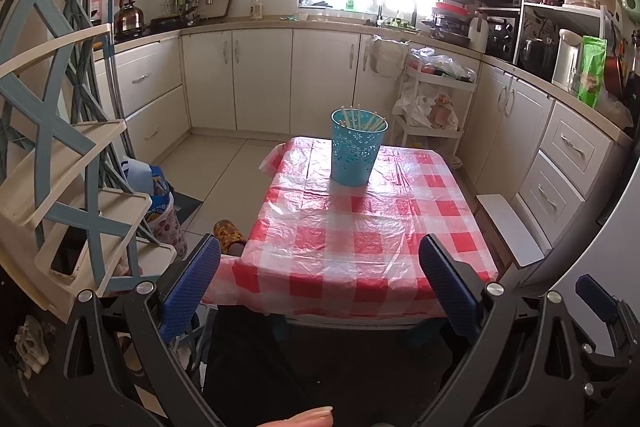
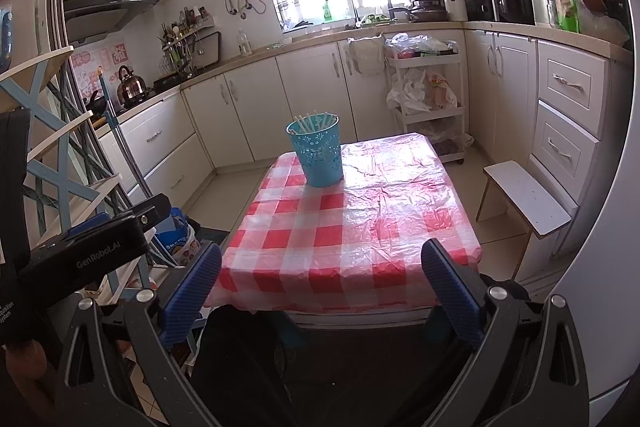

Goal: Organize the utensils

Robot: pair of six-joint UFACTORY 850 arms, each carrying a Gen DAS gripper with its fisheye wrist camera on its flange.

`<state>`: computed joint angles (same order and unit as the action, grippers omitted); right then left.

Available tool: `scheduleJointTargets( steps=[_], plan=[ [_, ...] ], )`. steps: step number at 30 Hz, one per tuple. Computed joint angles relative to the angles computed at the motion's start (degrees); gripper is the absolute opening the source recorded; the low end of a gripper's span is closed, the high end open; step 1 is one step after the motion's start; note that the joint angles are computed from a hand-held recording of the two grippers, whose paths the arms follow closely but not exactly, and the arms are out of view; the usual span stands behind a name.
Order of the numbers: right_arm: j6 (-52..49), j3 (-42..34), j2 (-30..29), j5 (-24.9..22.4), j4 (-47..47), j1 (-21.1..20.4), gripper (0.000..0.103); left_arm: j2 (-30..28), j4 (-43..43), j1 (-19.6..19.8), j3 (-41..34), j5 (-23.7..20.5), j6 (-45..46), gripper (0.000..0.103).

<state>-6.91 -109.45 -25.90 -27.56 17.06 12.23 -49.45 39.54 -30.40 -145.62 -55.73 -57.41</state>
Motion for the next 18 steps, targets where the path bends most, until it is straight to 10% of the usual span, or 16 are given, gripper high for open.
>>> scheduleJointTargets(
  steps=[18],
  plan=[
    [0.4,0.2,0.2,-0.4,-0.5,0.1,0.096,1.2,4.4,-0.3,2.0,-0.2,-2.2,0.095]
  ],
)
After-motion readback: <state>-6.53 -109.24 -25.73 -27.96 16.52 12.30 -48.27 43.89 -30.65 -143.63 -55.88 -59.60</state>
